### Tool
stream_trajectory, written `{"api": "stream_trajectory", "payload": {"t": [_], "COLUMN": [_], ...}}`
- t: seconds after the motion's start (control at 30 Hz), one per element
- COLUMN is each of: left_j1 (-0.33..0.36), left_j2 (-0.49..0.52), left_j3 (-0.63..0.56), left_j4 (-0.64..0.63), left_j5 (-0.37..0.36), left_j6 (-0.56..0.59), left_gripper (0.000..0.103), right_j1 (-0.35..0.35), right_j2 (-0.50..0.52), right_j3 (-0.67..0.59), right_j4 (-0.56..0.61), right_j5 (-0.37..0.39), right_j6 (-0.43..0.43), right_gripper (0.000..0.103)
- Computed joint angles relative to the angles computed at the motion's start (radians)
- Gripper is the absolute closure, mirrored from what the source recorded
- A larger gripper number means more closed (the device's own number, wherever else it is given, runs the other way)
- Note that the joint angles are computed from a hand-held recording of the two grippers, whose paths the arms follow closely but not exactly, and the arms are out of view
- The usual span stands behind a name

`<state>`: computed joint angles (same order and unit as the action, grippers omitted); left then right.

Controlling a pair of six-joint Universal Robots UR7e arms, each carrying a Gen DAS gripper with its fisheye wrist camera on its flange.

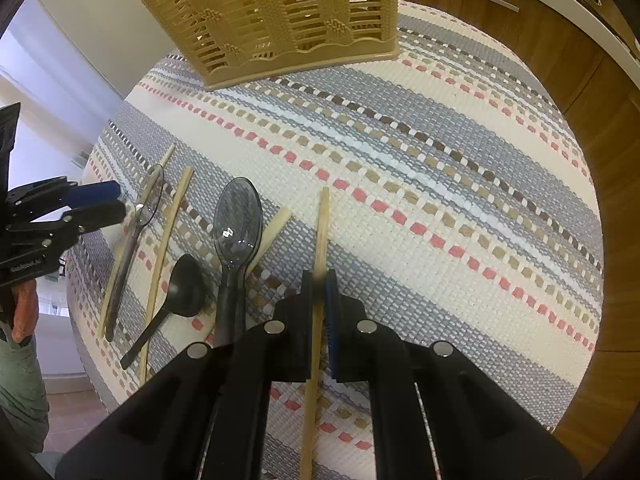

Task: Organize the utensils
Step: 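Grasp a wooden chopstick with the left tool while the right tool holds its chopstick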

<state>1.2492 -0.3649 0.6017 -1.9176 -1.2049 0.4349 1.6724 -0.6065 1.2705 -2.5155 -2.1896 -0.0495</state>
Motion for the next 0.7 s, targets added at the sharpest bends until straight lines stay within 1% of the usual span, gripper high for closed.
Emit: {"api": "stream_trajectory", "payload": {"t": [0.07, 0.1, 0.17, 0.2, 0.33, 0.43, 0.47, 0.53, 0.57, 0.67, 0.7], "left_j1": [-0.004, -0.005, -0.007, -0.012, -0.023, -0.031, -0.034, -0.044, -0.047, -0.046, -0.046], "left_j2": [-0.009, -0.015, -0.012, -0.029, -0.054, -0.058, -0.057, -0.036, 0.006, 0.061, 0.077], "left_j3": [0.023, 0.035, 0.051, 0.099, 0.17, 0.199, 0.205, 0.186, 0.127, 0.009, -0.034], "left_j4": [-0.017, -0.019, -0.025, -0.074, -0.144, -0.185, -0.2, -0.216, -0.194, -0.11, -0.07], "left_j5": [0.048, 0.061, 0.073, 0.086, 0.121, 0.148, 0.161, 0.185, 0.186, 0.182, 0.175], "left_j6": [0.018, 0.025, 0.035, 0.057, 0.088, 0.107, 0.109, 0.094, 0.079, 0.037, 0.022], "left_gripper": [0.08, 0.081, 0.081, 0.081, 0.078, 0.077, 0.078, 0.083, 0.084, 0.092, 0.093], "right_j1": [0.001, 0.005, 0.008, 0.008, 0.006, 0.004, 0.005, 0.008, 0.01, 0.012, 0.011], "right_j2": [-0.002, 0.01, 0.013, 0.012, 0.008, 0.003, 0.004, 0.012, 0.017, 0.028, 0.029], "right_j3": [0.003, -0.004, -0.003, 0.0, 0.008, 0.014, 0.013, 0.001, -0.009, -0.034, -0.04], "right_j4": [-0.003, -0.006, -0.009, -0.01, -0.017, -0.021, -0.022, -0.017, -0.012, 0.014, 0.024], "right_j5": [-0.001, -0.005, -0.012, -0.013, -0.015, -0.012, -0.014, -0.026, -0.036, -0.061, -0.063], "right_j6": [-0.004, 0.0, 0.0, 0.0, 0.003, 0.004, 0.004, 0.005, 0.008, 0.011, 0.013], "right_gripper": [0.098, 0.098, 0.098, 0.098, 0.098, 0.098, 0.098, 0.098, 0.098, 0.098, 0.098]}}
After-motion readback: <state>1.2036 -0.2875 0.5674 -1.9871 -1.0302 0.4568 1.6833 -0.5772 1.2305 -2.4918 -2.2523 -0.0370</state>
